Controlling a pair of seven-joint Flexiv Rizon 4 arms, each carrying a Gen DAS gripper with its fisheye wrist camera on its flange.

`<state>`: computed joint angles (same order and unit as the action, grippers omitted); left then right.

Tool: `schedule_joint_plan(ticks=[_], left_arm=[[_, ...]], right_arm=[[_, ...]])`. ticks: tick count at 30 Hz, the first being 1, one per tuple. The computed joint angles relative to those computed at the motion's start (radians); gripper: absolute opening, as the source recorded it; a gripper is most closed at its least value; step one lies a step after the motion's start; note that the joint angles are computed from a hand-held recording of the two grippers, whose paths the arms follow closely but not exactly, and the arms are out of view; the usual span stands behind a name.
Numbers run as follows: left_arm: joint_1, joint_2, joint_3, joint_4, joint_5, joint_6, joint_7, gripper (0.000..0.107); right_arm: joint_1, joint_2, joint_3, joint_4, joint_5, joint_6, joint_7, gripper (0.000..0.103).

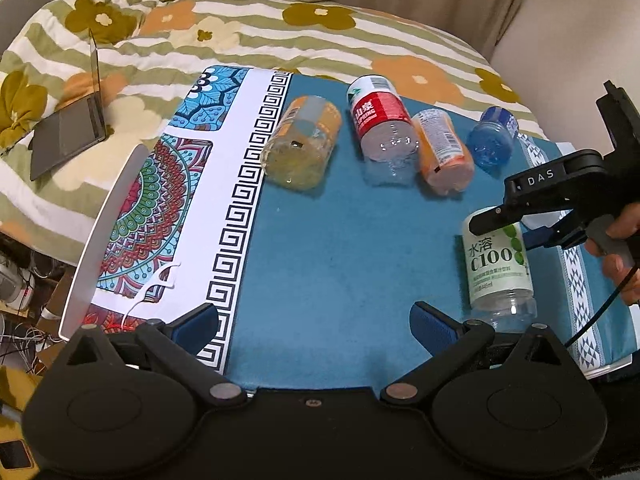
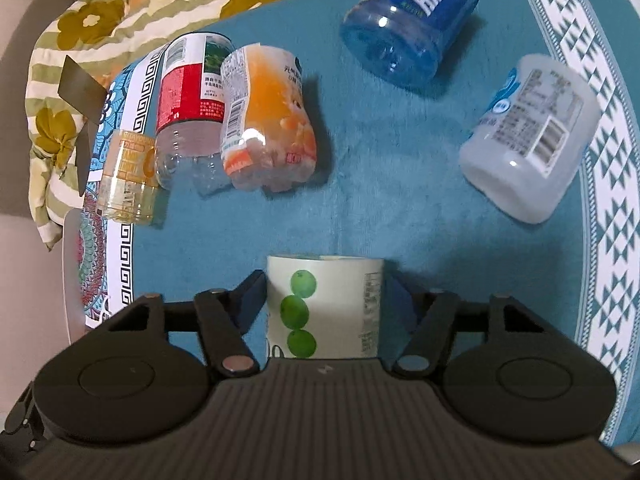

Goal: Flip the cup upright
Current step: 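Pass the cup from the left gripper into the right gripper's fingers, then rotate the cup upright with the right gripper and lower it onto the cloth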

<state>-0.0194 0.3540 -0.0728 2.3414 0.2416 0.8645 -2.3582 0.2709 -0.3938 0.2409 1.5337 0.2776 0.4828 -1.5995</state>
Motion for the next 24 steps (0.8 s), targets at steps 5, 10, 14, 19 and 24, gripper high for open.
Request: schedule_joint_plan(ticks=[5, 10, 14, 19, 24], left_arm=[[0.000, 0.001, 0.009, 0.005, -0.013, 0.007, 0.015, 0.103], [0.004, -0.008, 0.010, 0.001, -0.017, 0.015, 0.023, 0.103], [0.004, -0.007, 0.013, -0.003, -0.022, 0.012, 0.033, 0.103], [0.007, -0.004, 0.013, -0.019, -0.018, 0.000, 0.063, 0.103], [0.018, -0.010, 0.003, -0.024, 0.014, 0.027, 0.059, 0.103]], right_arm=[[-0.001, 0.001, 0.001, 0.003, 0.005, 0.013, -0.001, 0.075], [-0.008, 0.021, 0.006, 0.022, 0.021, 0.044, -0.022, 0.073], [-0.018, 0.055, 0.013, 0.049, 0.052, 0.083, -0.048, 0.072], [-0.041, 0.135, 0.020, 0.109, 0.137, 0.186, -0.097, 0.072], [-0.020, 0.234, 0.045, 0.290, 0.235, 0.587, -0.244, 0.074]])
